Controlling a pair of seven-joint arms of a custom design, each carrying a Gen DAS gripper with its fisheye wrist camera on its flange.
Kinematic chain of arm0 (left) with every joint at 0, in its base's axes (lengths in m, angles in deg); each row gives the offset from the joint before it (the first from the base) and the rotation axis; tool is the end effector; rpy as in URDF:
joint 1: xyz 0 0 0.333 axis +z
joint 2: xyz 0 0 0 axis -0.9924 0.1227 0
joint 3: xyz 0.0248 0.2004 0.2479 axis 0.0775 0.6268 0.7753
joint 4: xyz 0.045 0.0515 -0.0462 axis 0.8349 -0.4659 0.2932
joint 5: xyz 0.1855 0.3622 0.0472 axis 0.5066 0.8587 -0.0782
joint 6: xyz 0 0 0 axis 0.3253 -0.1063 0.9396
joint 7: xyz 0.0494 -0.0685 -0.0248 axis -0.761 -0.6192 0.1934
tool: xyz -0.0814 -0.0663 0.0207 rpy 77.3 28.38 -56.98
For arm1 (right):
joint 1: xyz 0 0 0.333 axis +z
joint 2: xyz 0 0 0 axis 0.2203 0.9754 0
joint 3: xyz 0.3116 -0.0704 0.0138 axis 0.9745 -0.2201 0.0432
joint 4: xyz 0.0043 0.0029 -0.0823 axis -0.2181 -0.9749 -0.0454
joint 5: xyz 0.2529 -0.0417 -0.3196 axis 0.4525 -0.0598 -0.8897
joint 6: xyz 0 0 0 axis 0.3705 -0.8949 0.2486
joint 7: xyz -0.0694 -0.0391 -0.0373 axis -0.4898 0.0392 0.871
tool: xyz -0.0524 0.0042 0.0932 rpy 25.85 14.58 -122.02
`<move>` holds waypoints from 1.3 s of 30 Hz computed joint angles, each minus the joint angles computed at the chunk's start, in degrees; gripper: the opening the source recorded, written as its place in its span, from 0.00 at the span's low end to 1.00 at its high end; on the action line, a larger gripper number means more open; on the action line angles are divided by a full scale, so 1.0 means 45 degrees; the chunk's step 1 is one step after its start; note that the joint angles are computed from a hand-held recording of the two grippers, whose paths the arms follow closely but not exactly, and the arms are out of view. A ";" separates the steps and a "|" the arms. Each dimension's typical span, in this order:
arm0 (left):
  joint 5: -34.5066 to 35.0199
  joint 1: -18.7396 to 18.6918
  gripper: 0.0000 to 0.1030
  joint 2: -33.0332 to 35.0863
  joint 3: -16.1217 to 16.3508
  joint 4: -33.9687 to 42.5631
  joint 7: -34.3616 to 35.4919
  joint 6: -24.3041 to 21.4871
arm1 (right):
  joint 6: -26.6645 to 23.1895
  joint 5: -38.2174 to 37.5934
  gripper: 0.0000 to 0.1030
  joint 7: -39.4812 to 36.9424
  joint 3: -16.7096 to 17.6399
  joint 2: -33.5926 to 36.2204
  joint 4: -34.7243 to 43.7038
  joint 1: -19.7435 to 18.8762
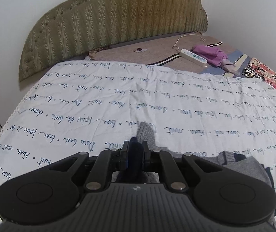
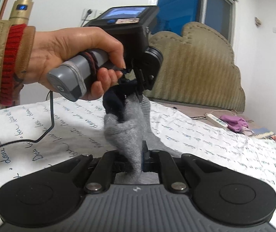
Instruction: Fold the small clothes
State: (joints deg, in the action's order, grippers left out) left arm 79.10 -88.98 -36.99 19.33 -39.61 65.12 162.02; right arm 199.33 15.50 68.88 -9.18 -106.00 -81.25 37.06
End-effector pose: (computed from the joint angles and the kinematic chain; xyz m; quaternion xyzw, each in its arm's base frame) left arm 0.6207 -0.1575 0.6312 -0.7005 0.6010 -0.2541 0.2888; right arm 0.4291 0.1832 0.5265 -0.7206 0.3611 -0.3457 0.4804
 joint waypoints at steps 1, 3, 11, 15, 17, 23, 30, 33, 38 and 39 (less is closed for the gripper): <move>0.0163 -0.0077 0.11 0.0042 -0.0058 0.0094 -0.0128 -0.0053 | -0.0021 -0.0122 0.07 0.0162 -0.0244 -0.0088 -0.0060 0.0119; 0.0594 -0.0262 0.11 0.0234 -0.0154 0.0391 -0.0368 -0.0219 | -0.0102 -0.0412 0.07 0.0458 -0.0744 -0.0276 -0.0179 0.0347; 0.1904 -0.1336 0.11 0.1221 -0.0340 0.1754 -0.0845 -0.1011 | -0.0623 -0.1622 0.07 0.1633 -0.3603 -0.1030 -0.0542 0.2105; 0.2265 -0.1900 0.11 0.1801 -0.0312 0.2506 -0.0975 -0.1416 | -0.0860 -0.1737 0.07 0.1646 -0.4882 -0.1575 -0.0803 0.2954; 0.2353 -0.2167 0.11 0.2095 -0.0285 0.2858 -0.0971 -0.1564 | -0.1059 -0.1669 0.07 0.1461 -0.5603 -0.1927 -0.0940 0.3502; 0.2533 -0.2950 0.11 0.2985 -0.0154 0.3926 -0.0932 -0.2041 | -0.1564 -0.0963 0.07 0.0695 -0.6612 -0.2808 -0.1403 0.4156; 0.2616 -0.3719 0.11 0.3915 0.0029 0.4966 -0.0749 -0.2341 | -0.1977 -0.0048 0.07 -0.0352 -0.7342 -0.3526 -0.1716 0.4526; 0.2501 -0.4000 0.11 0.4332 0.0085 0.5451 -0.0590 -0.2463 | -0.2123 0.0372 0.07 -0.0794 -0.7453 -0.3821 -0.1872 0.4483; 0.2293 -0.4516 0.11 0.5063 0.0171 0.6276 -0.0272 -0.2673 | -0.2601 0.1170 0.07 -0.1452 -0.7914 -0.4316 -0.2018 0.4634; 0.2264 -0.4637 0.11 0.5233 0.0196 0.6474 -0.0220 -0.2730 | -0.2657 0.1323 0.07 -0.1591 -0.7946 -0.4367 -0.2057 0.4588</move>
